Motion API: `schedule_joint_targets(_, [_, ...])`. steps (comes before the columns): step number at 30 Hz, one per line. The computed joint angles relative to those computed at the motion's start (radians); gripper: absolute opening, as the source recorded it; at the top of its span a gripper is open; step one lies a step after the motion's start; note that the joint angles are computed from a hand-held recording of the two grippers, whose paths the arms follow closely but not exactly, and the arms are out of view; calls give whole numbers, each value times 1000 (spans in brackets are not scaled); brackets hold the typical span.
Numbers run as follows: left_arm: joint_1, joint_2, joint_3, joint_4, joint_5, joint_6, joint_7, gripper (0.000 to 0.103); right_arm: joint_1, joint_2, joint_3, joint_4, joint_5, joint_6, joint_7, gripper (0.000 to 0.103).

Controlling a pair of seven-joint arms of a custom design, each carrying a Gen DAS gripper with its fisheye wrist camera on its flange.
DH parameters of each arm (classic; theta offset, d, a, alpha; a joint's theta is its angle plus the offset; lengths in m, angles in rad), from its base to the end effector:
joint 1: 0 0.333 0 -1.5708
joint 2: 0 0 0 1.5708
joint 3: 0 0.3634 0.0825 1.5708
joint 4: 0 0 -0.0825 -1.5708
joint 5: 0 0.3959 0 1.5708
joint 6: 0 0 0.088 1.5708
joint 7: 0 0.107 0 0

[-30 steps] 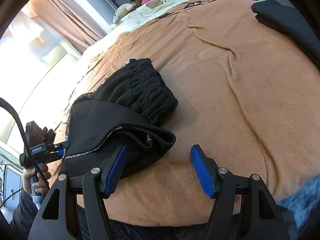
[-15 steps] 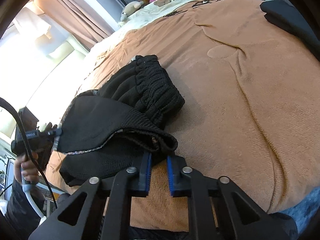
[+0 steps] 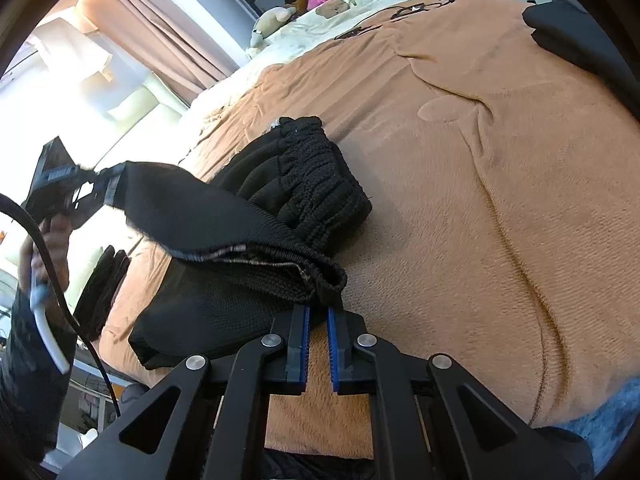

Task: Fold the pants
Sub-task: 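Fold the held edge over with the left gripper toward the right gripper, then open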

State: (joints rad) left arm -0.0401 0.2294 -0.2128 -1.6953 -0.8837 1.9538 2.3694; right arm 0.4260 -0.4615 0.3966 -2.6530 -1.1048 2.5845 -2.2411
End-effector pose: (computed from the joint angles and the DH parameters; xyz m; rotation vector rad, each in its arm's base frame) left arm 0.6311 -0.2025 0.5322 1.0649 -2.3083 1.0456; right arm 0.2596 0.3093 0.4417 -0.8945 2.0928 -0.4901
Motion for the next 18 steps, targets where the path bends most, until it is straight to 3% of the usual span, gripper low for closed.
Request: schedule_joint_targets(18, [-130,267,-95,337,144,62,-199,8,-19,5,-5,-1,-24,45,35,4])
